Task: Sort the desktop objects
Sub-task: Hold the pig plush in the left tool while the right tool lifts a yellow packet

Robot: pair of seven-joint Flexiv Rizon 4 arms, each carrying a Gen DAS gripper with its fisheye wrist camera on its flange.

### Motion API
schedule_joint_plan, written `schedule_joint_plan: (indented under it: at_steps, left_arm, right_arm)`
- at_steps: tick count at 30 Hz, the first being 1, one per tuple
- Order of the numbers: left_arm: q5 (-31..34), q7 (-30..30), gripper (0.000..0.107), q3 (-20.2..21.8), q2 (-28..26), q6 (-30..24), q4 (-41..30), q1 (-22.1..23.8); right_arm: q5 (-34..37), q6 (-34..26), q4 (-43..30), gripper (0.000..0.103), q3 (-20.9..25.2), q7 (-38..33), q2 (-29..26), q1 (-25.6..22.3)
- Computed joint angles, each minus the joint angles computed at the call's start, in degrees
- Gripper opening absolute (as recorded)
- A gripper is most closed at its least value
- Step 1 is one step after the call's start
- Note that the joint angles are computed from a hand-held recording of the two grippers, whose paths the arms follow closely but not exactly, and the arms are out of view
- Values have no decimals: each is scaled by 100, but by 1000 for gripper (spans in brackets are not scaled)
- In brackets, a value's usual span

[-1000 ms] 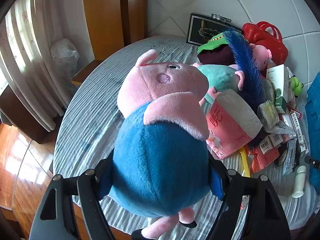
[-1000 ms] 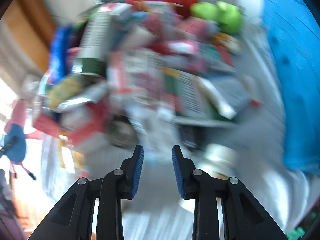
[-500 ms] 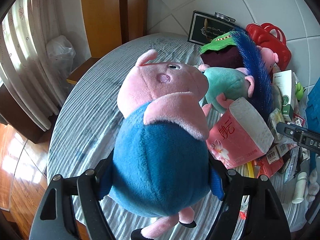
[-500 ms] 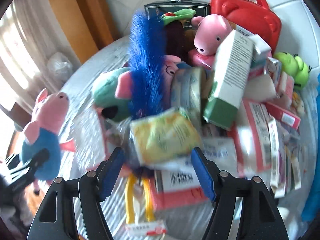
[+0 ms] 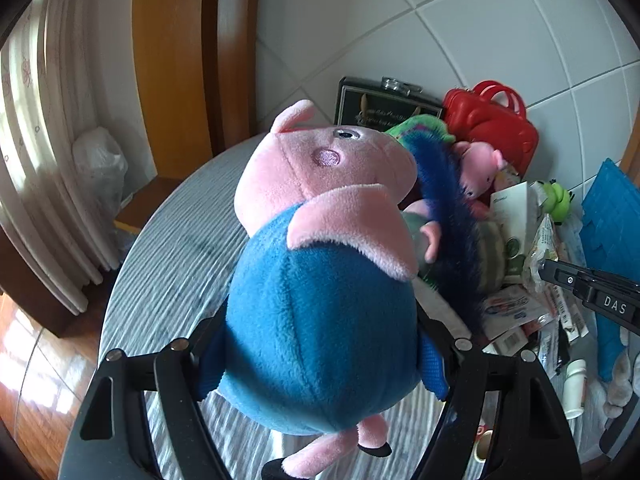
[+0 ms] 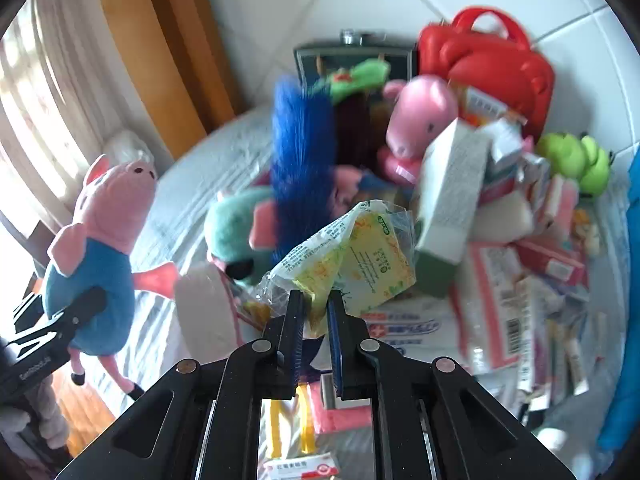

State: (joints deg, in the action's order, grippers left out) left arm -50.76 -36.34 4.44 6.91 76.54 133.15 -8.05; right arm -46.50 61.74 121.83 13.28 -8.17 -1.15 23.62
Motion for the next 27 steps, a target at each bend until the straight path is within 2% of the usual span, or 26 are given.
schedule_joint_plan:
  at_steps: [7, 11, 15, 18, 20, 24, 27]
  left_arm:
    - [-860, 511, 77, -197, 592, 291, -81, -918]
    - [-948, 497, 77, -398, 749, 592, -174, -1524]
    - [-664, 75, 77, -684, 745, 978, -308, -2081]
    - [-146, -564, 77, -1045, 598, 1199, -548, -2282]
    - [486, -1245, 77, -1428, 476, 1291, -768, -2166]
    - [2190, -3028, 77, -2502, 195, 1125, -1481, -1495]
    - [4020, -4852, 77, -3509, -182, 716, -2438, -728]
  right_arm:
    - [-662, -647, 443, 12, 318, 490, 1354, -413]
    - [-416, -1164, 721, 12, 563, 166, 2398, -700]
    - [-39, -1472, 1062, 12, 584, -457, 3445, -1047]
    - [288, -1577, 1364, 12, 371, -1091, 4276, -1267]
    - [498, -1705, 1488, 12, 149, -1674, 4775, -1381]
    - [802, -1906, 1613, 12, -466, -2888, 5599, -1662]
    - [952, -2019, 1581, 12, -1021, -3766, 5952, -1917]
